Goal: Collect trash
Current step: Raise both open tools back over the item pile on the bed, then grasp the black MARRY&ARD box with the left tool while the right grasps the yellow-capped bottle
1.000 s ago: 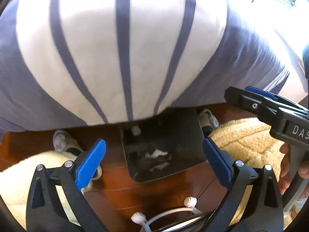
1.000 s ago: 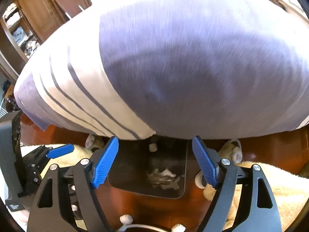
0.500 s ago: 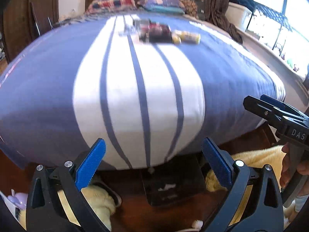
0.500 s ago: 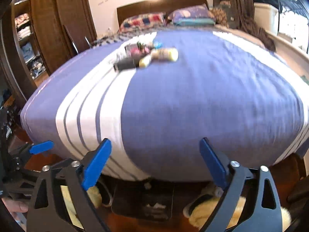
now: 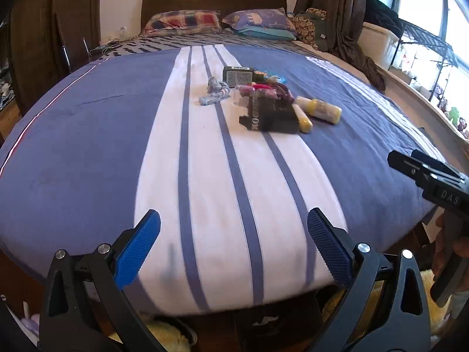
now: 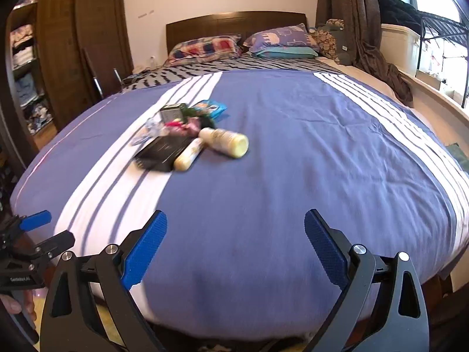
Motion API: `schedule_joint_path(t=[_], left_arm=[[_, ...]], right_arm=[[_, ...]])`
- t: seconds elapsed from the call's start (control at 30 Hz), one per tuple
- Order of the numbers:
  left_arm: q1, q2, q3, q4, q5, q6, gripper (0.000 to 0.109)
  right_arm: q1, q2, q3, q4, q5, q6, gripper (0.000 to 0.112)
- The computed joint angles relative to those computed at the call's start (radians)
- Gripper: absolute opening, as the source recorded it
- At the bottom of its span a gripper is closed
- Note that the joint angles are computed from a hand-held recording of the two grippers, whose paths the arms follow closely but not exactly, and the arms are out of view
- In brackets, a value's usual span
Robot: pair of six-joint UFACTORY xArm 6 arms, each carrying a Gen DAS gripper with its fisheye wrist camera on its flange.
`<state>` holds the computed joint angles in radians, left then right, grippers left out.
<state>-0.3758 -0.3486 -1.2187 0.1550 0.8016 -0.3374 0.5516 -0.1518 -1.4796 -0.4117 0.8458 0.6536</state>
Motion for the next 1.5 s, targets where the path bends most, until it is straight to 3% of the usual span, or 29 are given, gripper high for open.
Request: schedule_joint_path(t=[0.2,0.4,0.73,0.77,0.8,0.83,0.87,0.97,1.03,1.33,1.43,1.5], left_arm=[[0.022,0.156,-0.136,-0.067,0.006,0.055,0.095],[0.012,0.306,-0.29,-0.101,0.032,0.106,0.095],[0.02,0.509,-0.561,-0.119,0.085,0.143,0.095],[0.021,0.525,-0.584,-0.128,0.092,0.147,0.095],[0.021,0.54,-0.608,-0.132,0.098,0.148,0.095],[0.021,0.557,-0.631,-0.135,0.104,0.15,0.095],[0.02,0.574,-0.654,-0.131,0.11,0.15,0.095],[0.02,0.617,-0.707,-0.129,0.13,0.161,0.095],[0.018,0.649,-0.751,-0.117,0.15,0.166,0.095],[0.025,0.768,-0.898,-0.154,0.236,0.204,0.094],[0.027,0.769,-0.901,-0.162,0.231,0.209,0.084],[0.029,0.751,-0.878,-0.165,0.217,0.211,0.071]], right_arm=[[-0.054,0.197,-0.202,0.035,0.043,-0.114,0.093],[-0.087,0.378,-0.412,0.104,0.108,-0.23,0.084],[-0.107,0.632,-0.781,0.177,0.24,-0.401,0.084],[-0.109,0.669,-0.84,0.196,0.268,-0.424,0.081],[-0.11,0.694,-0.88,0.208,0.288,-0.438,0.069],[-0.111,0.715,-0.914,0.223,0.305,-0.452,0.048],[-0.113,0.735,-0.947,0.228,0.324,-0.455,0.047],[-0.124,0.71,-0.91,0.249,0.301,-0.437,0.044],[-0.13,0.678,-0.859,0.251,0.276,-0.422,0.036],[-0.146,0.579,-0.69,0.27,0.189,-0.412,0.035],[-0.146,0.567,-0.67,0.27,0.178,-0.405,0.034],[-0.146,0.548,-0.641,0.269,0.158,-0.396,0.033]])
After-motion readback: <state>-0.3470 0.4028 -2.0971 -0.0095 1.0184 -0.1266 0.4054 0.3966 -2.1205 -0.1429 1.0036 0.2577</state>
